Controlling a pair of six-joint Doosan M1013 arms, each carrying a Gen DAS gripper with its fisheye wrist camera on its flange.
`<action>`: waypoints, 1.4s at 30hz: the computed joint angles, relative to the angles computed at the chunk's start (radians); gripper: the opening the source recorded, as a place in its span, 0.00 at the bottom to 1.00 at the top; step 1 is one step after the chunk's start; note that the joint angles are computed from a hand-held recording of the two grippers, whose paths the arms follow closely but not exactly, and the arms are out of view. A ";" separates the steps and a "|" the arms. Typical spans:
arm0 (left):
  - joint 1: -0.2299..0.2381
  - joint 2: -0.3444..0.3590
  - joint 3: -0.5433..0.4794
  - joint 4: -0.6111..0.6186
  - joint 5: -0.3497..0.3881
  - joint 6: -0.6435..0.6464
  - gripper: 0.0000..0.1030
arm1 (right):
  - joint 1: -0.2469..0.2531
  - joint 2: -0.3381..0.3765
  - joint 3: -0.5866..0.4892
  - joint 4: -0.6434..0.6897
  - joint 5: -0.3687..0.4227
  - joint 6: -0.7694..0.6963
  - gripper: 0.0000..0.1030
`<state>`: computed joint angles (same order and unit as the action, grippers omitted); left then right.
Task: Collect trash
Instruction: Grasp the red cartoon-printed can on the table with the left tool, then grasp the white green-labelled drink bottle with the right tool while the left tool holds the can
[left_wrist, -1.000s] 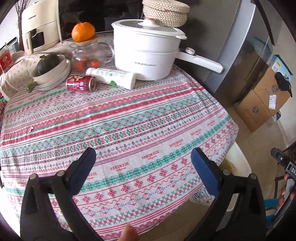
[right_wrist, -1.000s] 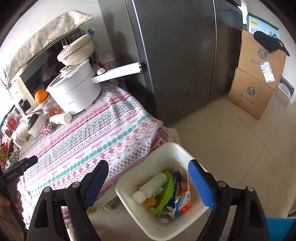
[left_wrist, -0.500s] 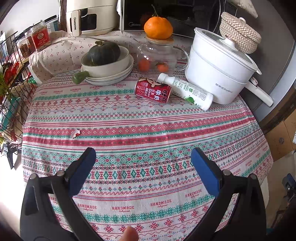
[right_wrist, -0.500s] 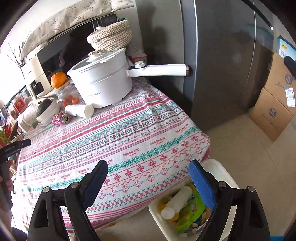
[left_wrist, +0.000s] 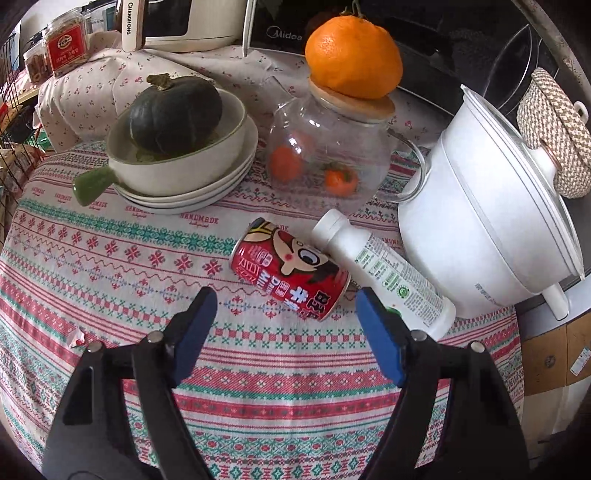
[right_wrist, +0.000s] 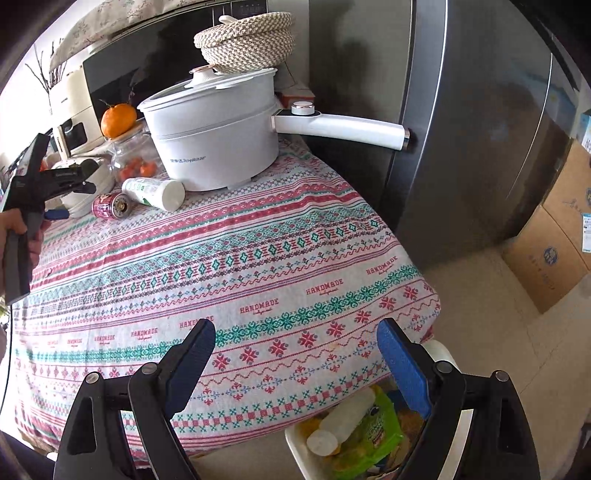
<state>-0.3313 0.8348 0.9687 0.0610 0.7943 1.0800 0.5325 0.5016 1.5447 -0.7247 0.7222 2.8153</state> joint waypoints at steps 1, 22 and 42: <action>-0.001 0.020 -0.030 0.016 0.015 -0.018 0.72 | -0.003 -0.002 0.003 -0.006 0.002 0.004 0.88; -0.013 -0.010 0.064 0.103 0.060 -0.010 0.55 | -0.005 -0.004 0.017 -0.008 -0.016 -0.113 0.88; 0.069 -0.275 0.416 -0.177 -0.193 0.228 0.54 | 0.016 0.364 -0.611 0.378 0.026 -1.000 0.88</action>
<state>-0.2622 0.5596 1.3848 -0.1157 0.6012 1.3079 0.5482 0.8654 0.9337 -0.3470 0.7478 1.8153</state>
